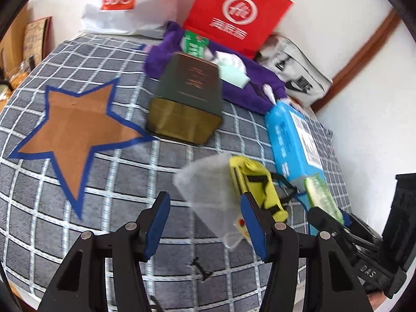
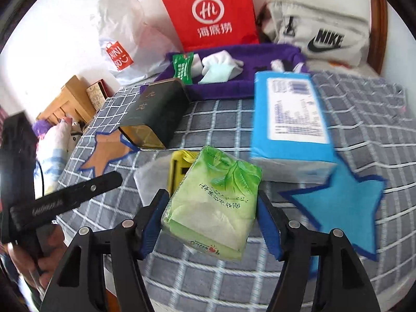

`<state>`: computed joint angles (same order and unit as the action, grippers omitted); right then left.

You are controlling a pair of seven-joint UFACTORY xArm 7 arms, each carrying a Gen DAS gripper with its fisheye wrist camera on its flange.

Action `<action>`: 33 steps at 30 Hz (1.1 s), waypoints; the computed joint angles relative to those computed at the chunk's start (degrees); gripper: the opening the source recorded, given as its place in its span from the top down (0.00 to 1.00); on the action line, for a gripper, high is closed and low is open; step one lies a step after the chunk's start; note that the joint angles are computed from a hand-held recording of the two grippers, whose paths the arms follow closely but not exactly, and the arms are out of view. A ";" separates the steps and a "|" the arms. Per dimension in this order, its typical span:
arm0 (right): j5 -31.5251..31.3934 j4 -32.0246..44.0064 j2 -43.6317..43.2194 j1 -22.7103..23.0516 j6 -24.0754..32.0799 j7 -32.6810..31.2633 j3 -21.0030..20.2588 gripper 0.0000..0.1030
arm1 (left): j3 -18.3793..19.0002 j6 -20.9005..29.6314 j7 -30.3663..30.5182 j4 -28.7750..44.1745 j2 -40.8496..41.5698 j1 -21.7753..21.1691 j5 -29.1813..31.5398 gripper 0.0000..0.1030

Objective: Organize soft objects
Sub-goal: 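Grasp the yellow Z-striped pouch with the left tool while the right tool grasps the green tissue pack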

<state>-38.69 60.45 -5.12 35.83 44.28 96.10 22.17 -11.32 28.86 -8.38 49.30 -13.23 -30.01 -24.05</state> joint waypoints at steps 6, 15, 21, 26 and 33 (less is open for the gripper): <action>0.38 -8.99 -8.81 -0.72 1.17 2.66 2.44 0.36 | -2.15 1.15 -0.43 3.36 3.09 -1.56 1.63 0.47; 3.96 -17.31 -15.15 -3.86 0.49 3.22 5.64 0.36 | -5.14 2.90 -7.34 10.06 10.77 -2.56 9.21 0.38; 5.19 -20.55 -17.10 -5.88 -2.37 2.79 6.59 0.36 | -5.82 5.93 -18.52 15.60 16.26 -4.07 23.64 0.32; 5.65 -23.08 -18.58 -7.24 -6.05 2.74 7.16 0.36 | -5.32 9.78 -24.01 19.68 20.23 -6.97 33.52 0.27; 5.81 -24.55 -18.50 -9.15 -9.24 2.18 8.36 0.36 | -4.38 14.17 -28.65 23.40 23.06 -10.22 42.48 0.19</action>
